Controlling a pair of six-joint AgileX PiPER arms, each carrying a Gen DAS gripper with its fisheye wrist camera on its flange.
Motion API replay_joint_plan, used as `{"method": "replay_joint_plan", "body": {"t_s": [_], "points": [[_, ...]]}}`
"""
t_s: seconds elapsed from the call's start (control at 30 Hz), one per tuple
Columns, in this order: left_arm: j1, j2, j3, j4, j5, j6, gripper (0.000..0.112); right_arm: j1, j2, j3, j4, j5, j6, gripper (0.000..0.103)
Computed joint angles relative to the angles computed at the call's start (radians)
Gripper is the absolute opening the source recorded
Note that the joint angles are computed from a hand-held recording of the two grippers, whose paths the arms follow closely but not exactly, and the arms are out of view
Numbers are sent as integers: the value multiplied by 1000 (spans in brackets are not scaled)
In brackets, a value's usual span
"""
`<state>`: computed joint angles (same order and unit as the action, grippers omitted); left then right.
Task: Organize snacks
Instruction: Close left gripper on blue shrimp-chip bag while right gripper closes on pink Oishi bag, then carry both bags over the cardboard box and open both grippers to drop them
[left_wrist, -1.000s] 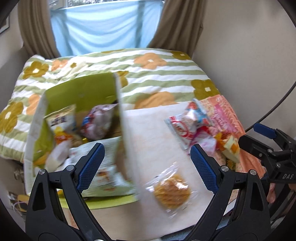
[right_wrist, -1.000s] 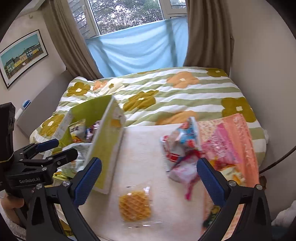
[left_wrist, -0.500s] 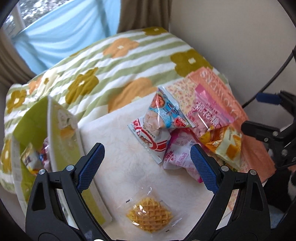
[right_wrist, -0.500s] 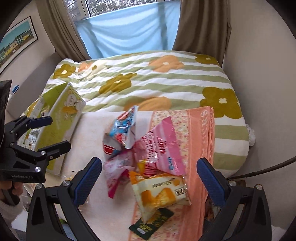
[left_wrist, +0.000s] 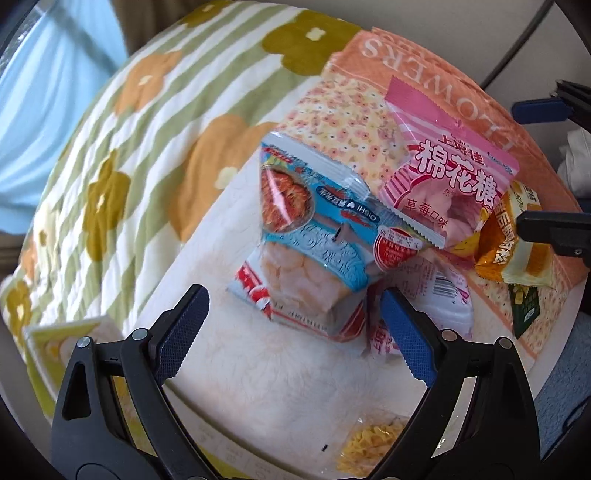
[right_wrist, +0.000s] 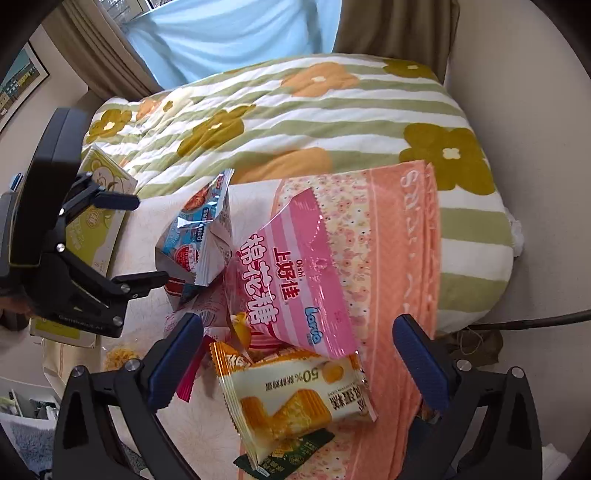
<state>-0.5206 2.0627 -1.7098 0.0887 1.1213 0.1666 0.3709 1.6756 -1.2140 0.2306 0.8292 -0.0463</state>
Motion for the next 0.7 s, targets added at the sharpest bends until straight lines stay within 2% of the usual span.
{"method": "replay_joint_plan", "body": {"t_s": [0.1,0.2,0.23,0.27,0.3,0.37,0.47,0.57,0.7], "points": [[14,62,-55,-54,19,63,93,4,63,-46,-20,25,1,102],[26,104,-85,-90,15,97,92,-20,109,-76,32,43,-43,102],[30,115,-92,-99,12,101,89,-22,125,-84,40,46,-52,102],[35,125,-100,-113,14,105,76,-20,136,-90,41,46,-54,102],[40,134,-104,-126,18,109,67,-19,142,-89,44,39,-55,102],[51,131,-89,-149,-2,115,67,-22,152,-88,69,29,-72,102],[58,109,-57,-170,-35,112,61,-15,166,-92,69,23,-64,102],[62,86,-27,-165,-59,101,54,-19,180,-94,96,15,-83,102],[60,55,16,-132,-79,52,51,-26,201,-106,126,17,-108,102]]}}
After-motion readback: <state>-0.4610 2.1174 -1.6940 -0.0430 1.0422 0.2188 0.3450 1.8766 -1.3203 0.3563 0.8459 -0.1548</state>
